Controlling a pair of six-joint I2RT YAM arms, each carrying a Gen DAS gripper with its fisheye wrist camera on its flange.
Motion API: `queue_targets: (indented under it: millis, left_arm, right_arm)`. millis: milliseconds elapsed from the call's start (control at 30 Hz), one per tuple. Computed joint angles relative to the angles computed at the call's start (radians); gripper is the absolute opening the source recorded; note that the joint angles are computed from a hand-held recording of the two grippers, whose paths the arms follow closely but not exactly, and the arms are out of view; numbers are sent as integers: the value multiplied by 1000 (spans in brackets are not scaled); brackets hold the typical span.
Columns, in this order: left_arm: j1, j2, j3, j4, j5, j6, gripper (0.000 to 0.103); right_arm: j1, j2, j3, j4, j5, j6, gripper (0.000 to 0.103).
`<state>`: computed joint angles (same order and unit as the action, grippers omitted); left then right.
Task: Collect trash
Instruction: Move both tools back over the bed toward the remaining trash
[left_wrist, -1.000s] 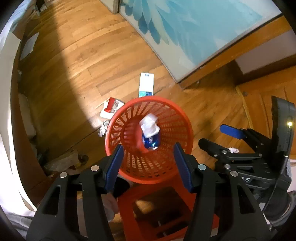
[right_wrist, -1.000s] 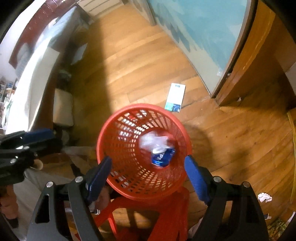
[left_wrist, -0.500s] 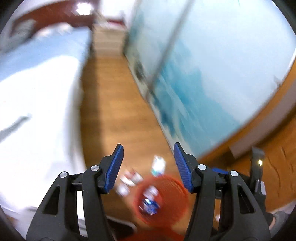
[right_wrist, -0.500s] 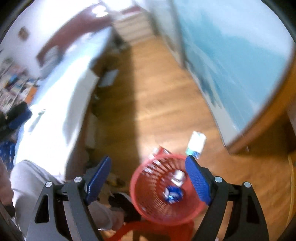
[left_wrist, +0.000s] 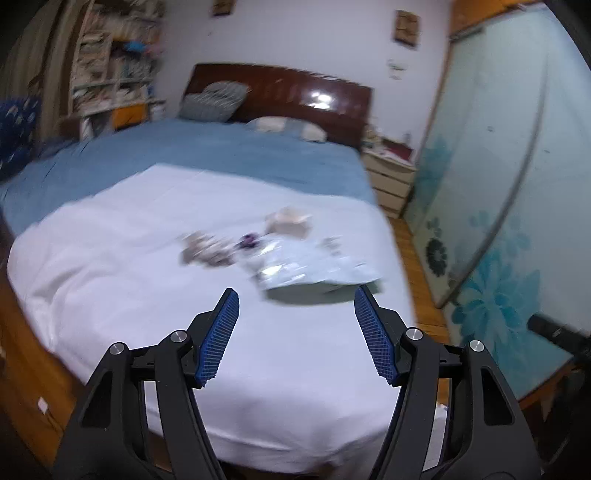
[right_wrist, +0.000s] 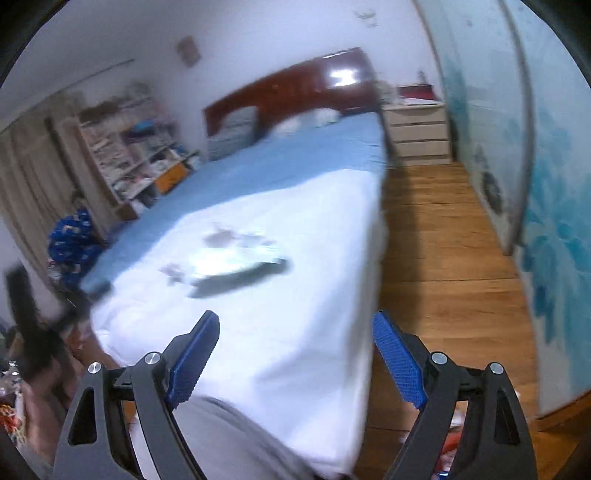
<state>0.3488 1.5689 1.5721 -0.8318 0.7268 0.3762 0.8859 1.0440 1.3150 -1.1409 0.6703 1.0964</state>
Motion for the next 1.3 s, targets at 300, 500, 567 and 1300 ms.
queue_targets:
  millis: [300, 500, 567, 1300]
  left_arm:
    - [83, 254, 205, -119, 97, 48, 65]
    - [90, 327, 268, -194, 101, 95, 68]
    - [63, 362, 298, -229, 100, 105, 70]
    - [-186, 787, 804, -412, 118, -165, 14]
  right_arm:
    - [34, 370, 217, 194, -26, -36, 86]
    - [-79, 413, 181, 278, -148, -41, 87]
    - [-107, 433, 173, 308, -188, -55, 87]
    - [-110, 410, 142, 317, -203, -109, 87]
